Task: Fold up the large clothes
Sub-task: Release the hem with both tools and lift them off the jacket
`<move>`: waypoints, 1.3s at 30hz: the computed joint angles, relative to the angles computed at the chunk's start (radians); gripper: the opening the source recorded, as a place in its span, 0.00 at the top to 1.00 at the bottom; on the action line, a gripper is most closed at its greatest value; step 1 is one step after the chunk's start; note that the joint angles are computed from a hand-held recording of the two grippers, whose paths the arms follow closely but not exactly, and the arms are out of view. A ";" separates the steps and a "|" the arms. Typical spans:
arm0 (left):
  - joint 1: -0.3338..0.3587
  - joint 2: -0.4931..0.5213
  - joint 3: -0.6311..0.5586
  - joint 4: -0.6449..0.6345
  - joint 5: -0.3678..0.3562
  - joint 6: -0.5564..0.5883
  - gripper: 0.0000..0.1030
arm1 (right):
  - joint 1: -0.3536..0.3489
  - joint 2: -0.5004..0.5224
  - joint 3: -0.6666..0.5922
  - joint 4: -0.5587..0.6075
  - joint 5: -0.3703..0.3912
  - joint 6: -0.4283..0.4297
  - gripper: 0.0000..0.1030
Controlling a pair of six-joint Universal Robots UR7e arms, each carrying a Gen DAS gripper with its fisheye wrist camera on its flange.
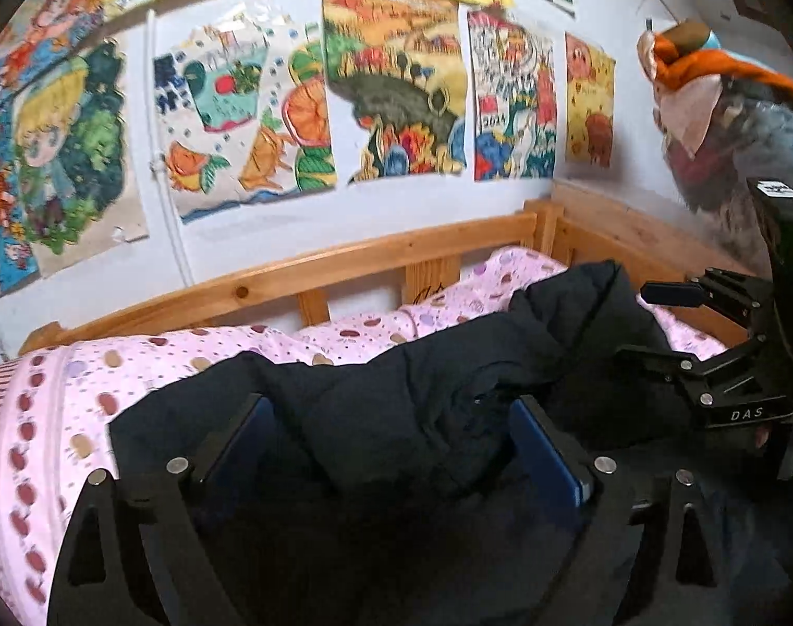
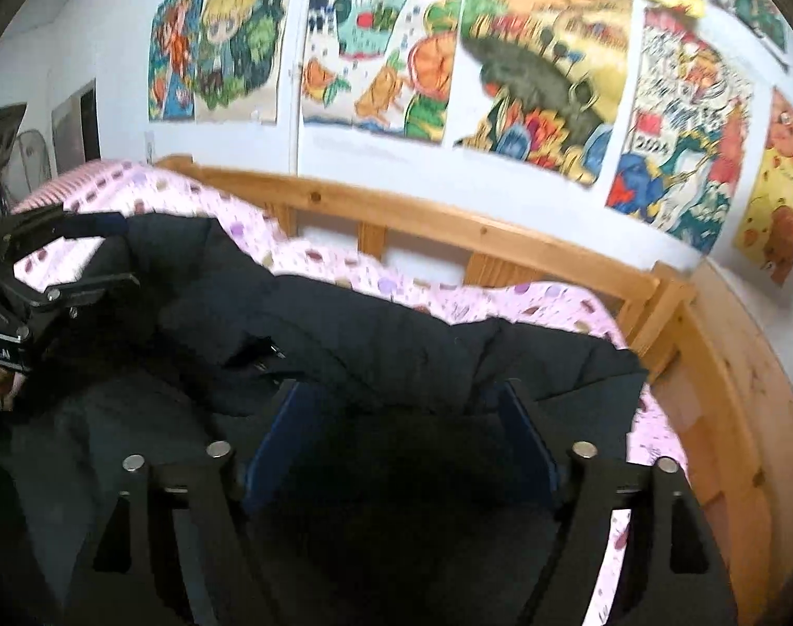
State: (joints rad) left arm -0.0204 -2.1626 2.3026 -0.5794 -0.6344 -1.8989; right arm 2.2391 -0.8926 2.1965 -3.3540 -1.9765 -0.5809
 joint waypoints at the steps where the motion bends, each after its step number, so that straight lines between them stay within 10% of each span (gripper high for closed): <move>1: -0.029 0.017 -0.010 0.025 -0.025 -0.032 0.09 | 0.009 -0.011 0.005 0.000 -0.002 0.011 0.23; 16: -0.471 0.306 -0.149 0.163 -0.340 -0.221 0.00 | 0.170 -0.310 0.139 0.081 -0.065 0.167 0.08; 39: -0.725 0.633 -0.373 0.072 -0.518 -0.211 0.00 | 0.533 -0.756 0.230 0.537 -0.221 0.445 0.06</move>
State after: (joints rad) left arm -0.7457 -1.5298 1.9298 -0.5073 -1.1526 -2.1098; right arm 2.7726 -1.6487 2.4267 -2.8168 -2.1973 -0.1361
